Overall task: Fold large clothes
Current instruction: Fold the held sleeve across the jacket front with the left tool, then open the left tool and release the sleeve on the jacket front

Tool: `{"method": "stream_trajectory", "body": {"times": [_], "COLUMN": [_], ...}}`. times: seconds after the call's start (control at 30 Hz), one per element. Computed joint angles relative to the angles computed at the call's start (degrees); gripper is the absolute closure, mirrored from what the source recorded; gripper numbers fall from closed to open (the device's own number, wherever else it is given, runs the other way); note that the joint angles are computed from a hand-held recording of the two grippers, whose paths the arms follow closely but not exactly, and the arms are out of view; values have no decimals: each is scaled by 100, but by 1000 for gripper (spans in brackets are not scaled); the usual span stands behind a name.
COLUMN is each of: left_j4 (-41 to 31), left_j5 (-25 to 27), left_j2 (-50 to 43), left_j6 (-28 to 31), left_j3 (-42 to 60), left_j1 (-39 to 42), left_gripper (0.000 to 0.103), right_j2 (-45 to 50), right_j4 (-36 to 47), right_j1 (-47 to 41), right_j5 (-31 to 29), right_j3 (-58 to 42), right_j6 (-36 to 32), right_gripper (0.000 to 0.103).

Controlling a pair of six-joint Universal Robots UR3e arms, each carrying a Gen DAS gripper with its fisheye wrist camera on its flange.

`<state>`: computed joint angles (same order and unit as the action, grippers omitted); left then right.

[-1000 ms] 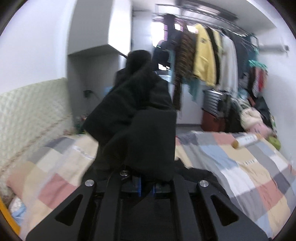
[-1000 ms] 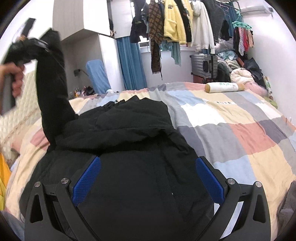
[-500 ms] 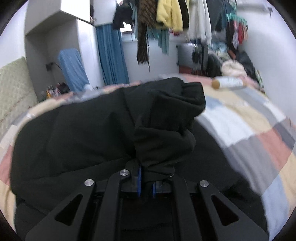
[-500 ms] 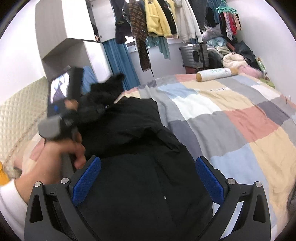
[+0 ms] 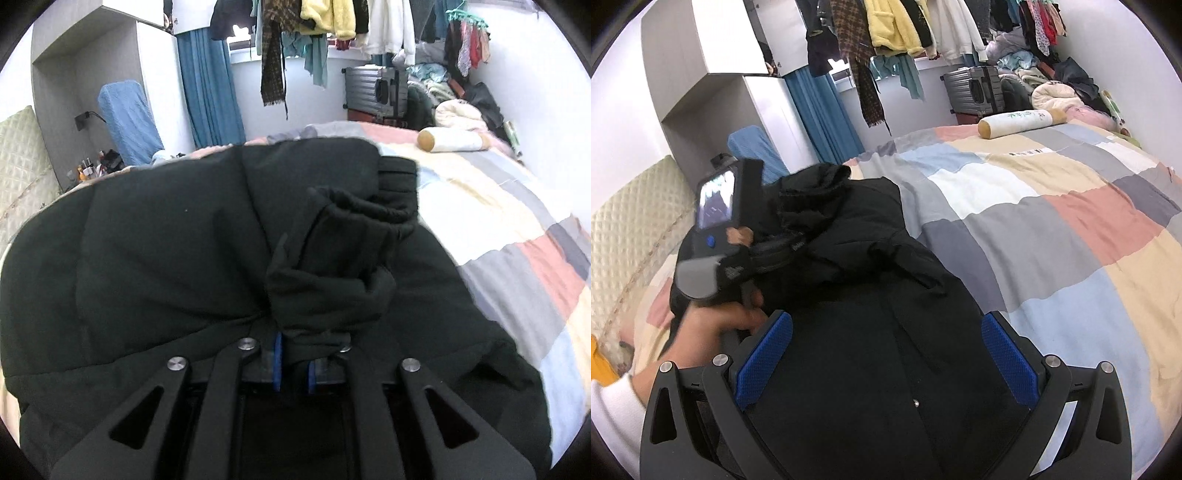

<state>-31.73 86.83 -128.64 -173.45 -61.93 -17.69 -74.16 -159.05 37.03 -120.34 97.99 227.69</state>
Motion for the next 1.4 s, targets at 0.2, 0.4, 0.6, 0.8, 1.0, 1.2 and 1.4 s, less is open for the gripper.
{"method": "stream_trajectory", "body": {"times": [0.2, 0.4, 0.6, 0.8, 1.0, 1.2, 1.4], "left_j4": [-56, 188, 120, -2, 670, 709, 1298], "left_j5": [-475, -1081, -1673, -1963, -1718, -1193, -472], "left_j2": [763, 2191, 3703, 3923, 2963, 2076, 1564], "left_j6": [-170, 133, 918, 1242, 1345, 1238, 947], "left_j3": [-721, -2143, -3647, -4354, -4352, -3982, -3762], "left_j1": [266, 1016, 2573, 4015, 4194, 4075, 3627], "left_gripper": [28, 18, 18, 10, 2, 2, 2], "right_j2": [61, 110, 212, 545, 810, 1815, 3107], "right_j4": [104, 37, -143, -28, 53, 536, 1167], "right_j1": [90, 215, 326, 364, 9, -933, -1735], "right_j5": [-95, -147, -28, 269, 1091, 2044, 2865], "right_j3": [-130, -229, -440, -985, -1574, -3208, -5068], "right_j6": [-68, -198, -348, -504, -723, -1042, -754], "right_gripper": [0, 0, 0, 0, 0, 0, 0]}}
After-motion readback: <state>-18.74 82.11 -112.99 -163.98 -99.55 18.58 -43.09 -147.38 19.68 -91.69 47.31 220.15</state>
